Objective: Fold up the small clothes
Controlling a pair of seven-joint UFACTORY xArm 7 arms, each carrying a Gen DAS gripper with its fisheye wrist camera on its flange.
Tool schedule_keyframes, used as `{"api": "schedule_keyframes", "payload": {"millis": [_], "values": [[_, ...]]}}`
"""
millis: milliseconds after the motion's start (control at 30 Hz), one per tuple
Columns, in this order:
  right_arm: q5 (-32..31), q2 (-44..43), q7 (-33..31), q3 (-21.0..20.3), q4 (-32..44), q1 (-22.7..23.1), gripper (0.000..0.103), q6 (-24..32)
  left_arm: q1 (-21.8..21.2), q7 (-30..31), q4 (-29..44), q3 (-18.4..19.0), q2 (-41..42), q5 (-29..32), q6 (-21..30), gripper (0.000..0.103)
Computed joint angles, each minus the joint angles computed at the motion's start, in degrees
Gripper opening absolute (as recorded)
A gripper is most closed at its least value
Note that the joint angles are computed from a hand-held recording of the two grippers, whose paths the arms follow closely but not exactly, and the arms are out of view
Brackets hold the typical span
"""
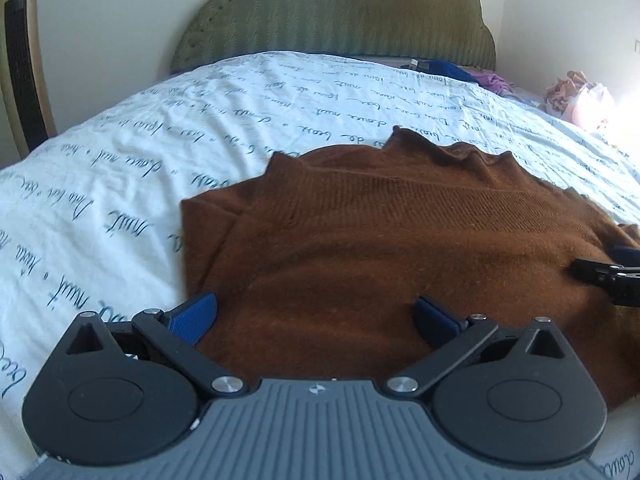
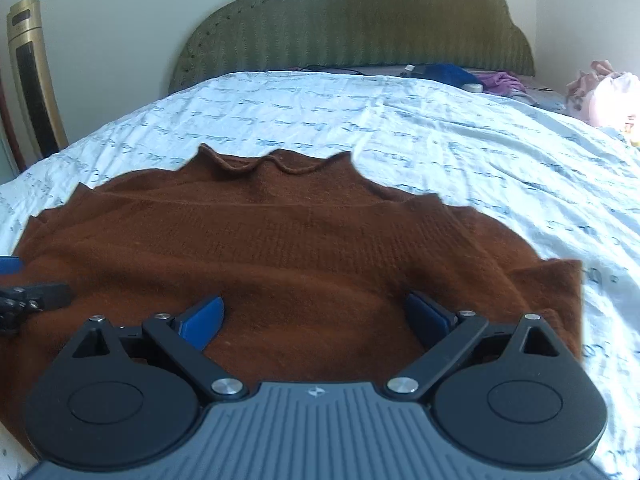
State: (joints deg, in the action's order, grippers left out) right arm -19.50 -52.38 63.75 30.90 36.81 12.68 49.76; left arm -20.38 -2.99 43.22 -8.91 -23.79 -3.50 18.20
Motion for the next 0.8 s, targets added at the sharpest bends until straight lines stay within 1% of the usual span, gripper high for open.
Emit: {"api": "schedule_keyframes", "payload": {"millis": [33,67,100,133,167,233,267,333,400,433,467,500,533,567,600,633,700,733,767,800], "values": [[0.35,-2.17,0.62,-0.01,-1.03,0.61,0.098,1.49,-0.06,0.26,-0.46,1.44,-0.78,-0.84,1.85,0.103],[0.96,-5.15,1.65,-0.55,-2.96,1.59,0.098,1.57,-2.52,2.70,-1.45,4.64,-1.85,-4.08,1.29,0.103],[1.52,-8.11,3.14,-0.56,-4.53,2.05,0.098,1.78,-2.58,4.42,-1.51,5.44,-2.70,-4.92,2.68,0.103],[2.03,-10.83,4.64,-0.28,-5.71,2.30,0.098,1.95,-1.80,4.69,-2.10,5.45,-4.45,-5.00,3.62,0.103],[2.74,-13.86,6.61,0.25,-6.71,2.50,0.098,2.17,-2.72,5.81,-2.57,6.98,-5.95,-7.07,4.51,0.103],[4.54,-20.24,11.76,2.67,-8.16,2.80,0.098,3.08,-6.88,10.38,-3.03,11.72,-8.64,-13.54,6.99,0.103],[4.90,-22.23,12.53,3.85,-8.37,3.54,0.098,3.22,-7.84,11.90,-3.24,12.46,-9.76,-15.74,7.27,0.103],[5.48,-23.11,12.01,5.87,-7.35,4.63,0.099,4.05,-11.02,16.38,-4.71,13.42,-12.28,-19.83,4.40,0.103],[5.88,-21.40,9.69,6.74,-6.14,5.84,0.099,2.87,-15.30,20.91,-5.29,14.53,-13.11,-23.30,2.80,0.103],[5.85,-20.29,8.81,7.39,-5.21,5.62,0.099,2.66,-16.00,21.87,-4.66,14.25,-12.36,-24.00,3.82,0.103],[5.89,-19.28,8.07,7.86,-4.55,5.54,0.099,2.19,-14.29,20.42,-3.29,11.88,-10.20,-22.31,6.28,0.103],[6.38,-18.04,6.97,7.62,-4.20,6.14,0.099,2.03,-11.49,17.54,-2.26,8.95,-8.21,-18.74,8.70,0.103],[7.70,-15.96,5.46,6.77,-3.18,6.99,0.099,4.08,-9.82,17.06,-2.49,7.08,-7.19,-17.57,8.72,0.103],[9.21,-14.09,3.96,5.96,-2.35,8.15,0.098,7.27,-8.93,18.97,-4.50,5.61,-8.09,-17.06,6.34,0.103],[9.91,-13.67,2.66,5.33,-2.57,9.46,0.098,9.71,-8.11,18.96,-6.03,4.30,-8.83,-14.89,4.98,0.103],[9.84,-14.44,2.31,5.34,-2.69,10.02,0.098,11.85,-7.14,18.06,-6.61,3.08,-9.61,-13.36,5.23,0.103],[10.07,-16.44,1.92,4.64,-2.53,10.66,0.098,16.62,-7.09,17.13,-7.90,2.98,-11.04,-12.53,5.26,0.103],[10.13,-17.24,-0.24,5.04,-2.29,10.64,0.098,19.60,-7.45,17.20,-8.61,3.41,-11.46,-12.51,4.61,0.103],[9.56,-18.55,-0.01,5.02,-3.19,12.21,0.098,20.17,-7.65,17.23,-8.96,3.62,-11.42,-12.30,3.92,0.103],[10.10,-20.61,0.51,4.58,-4.58,13.14,0.098,19.28,-7.67,17.03,-9.08,3.61,-11.25,-11.97,3.39,0.103]]}}
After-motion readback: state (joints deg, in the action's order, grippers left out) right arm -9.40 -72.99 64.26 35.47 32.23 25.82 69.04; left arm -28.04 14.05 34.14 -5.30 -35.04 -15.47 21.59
